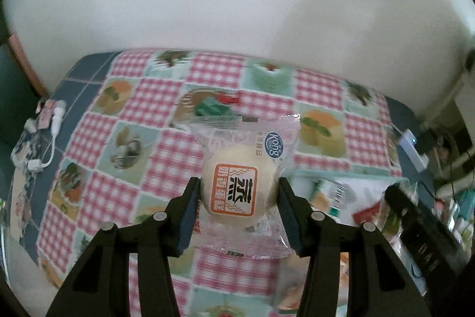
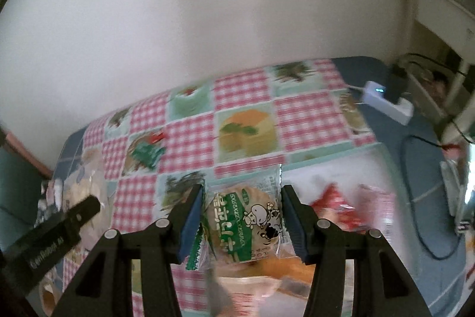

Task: Organize snacks
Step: 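Carry the bun and cookie packet over the tray with both grippers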

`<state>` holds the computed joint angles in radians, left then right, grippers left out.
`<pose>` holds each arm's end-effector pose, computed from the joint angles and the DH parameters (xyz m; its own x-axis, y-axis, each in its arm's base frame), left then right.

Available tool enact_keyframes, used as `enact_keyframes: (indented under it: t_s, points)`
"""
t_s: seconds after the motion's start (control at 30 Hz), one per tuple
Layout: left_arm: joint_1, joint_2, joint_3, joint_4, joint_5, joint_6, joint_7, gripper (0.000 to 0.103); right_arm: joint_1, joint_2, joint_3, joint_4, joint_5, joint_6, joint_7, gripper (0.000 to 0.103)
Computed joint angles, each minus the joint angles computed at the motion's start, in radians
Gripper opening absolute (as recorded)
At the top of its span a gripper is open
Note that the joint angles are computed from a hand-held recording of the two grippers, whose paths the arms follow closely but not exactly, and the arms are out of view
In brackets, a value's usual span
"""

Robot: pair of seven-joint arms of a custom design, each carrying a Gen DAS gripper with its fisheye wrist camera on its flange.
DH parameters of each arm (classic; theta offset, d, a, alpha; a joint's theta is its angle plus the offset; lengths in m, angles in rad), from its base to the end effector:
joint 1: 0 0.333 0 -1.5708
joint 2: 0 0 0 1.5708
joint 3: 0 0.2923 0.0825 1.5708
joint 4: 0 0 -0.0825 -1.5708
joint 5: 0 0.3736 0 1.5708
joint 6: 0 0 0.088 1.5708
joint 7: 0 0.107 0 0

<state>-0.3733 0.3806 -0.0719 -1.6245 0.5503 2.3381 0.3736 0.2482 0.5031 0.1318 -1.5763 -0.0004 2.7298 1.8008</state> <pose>0.6178 -0.2791 0.4215 0.4111 -0.9094 0.0626 -0.7703 -0.3833 -0.5097 0.6692 0.2496 0.4100 0.1738 -0.9643 -0.1998 -0.8164 -0.0276 -0.5769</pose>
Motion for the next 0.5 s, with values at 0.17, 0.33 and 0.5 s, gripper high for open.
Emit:
enact_keyframes:
  t_s: [0.17, 0.33, 0.5]
  points:
    - [-0.049, 0.117, -0.01, 0.161, -0.002, -0.044, 0.071, 0.053, -0.013, -0.03, -0.061, -0.047, -0.03, 0.034, 0.076, 0.056]
    - [-0.099, 0.253, 0.0, 0.349, -0.042, -0.101, 0.164, 0.053, -0.031, -0.022, -0.083, -0.045, -0.078, 0.021, 0.116, 0.056]
    - [-0.128, 0.362, 0.013, 0.491, -0.105, -0.16, 0.247, 0.053, -0.066, 0.029, -0.057, 0.005, -0.048, -0.047, 0.092, 0.056]
